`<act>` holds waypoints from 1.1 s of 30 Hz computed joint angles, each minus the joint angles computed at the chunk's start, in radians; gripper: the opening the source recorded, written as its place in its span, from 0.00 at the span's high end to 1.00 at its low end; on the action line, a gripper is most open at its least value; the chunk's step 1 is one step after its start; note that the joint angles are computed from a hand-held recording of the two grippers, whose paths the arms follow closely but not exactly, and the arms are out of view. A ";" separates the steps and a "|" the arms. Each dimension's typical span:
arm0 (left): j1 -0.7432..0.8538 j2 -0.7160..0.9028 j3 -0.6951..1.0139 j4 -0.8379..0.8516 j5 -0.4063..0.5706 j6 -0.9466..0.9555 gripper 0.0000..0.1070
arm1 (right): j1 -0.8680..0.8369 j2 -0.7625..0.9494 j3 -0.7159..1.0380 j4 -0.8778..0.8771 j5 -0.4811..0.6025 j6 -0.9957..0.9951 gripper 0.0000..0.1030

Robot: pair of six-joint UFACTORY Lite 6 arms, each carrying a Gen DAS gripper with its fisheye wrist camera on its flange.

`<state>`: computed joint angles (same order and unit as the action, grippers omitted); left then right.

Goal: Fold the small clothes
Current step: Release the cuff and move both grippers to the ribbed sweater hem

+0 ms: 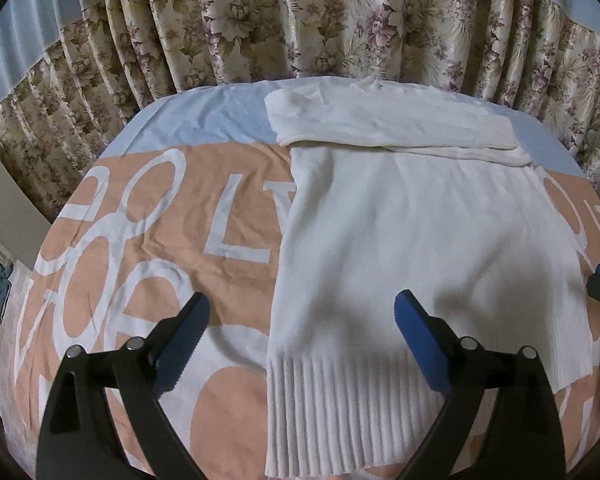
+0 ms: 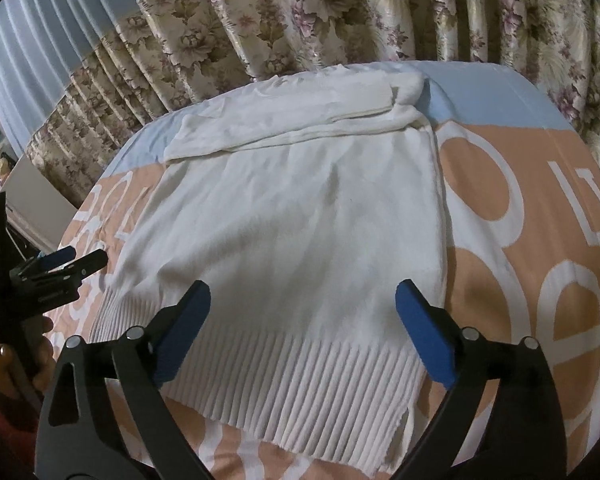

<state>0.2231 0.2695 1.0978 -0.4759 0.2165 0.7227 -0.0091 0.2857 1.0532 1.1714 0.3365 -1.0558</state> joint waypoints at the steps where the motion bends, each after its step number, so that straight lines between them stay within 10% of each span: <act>1: 0.003 -0.008 -0.018 -0.022 -0.005 0.027 0.12 | -0.008 -0.009 -0.013 0.020 0.013 -0.014 0.08; 7: 0.029 -0.065 -0.126 -0.289 -0.010 0.347 0.12 | -0.038 -0.107 -0.132 0.111 0.033 -0.113 0.07; 27: 0.184 -0.019 -0.219 -0.433 0.091 0.515 0.12 | -0.149 -0.228 -0.384 0.188 0.066 -0.244 0.09; 33: 0.170 -0.040 -0.234 -0.480 0.156 0.566 0.48 | -0.152 -0.230 -0.398 0.201 0.070 -0.266 0.09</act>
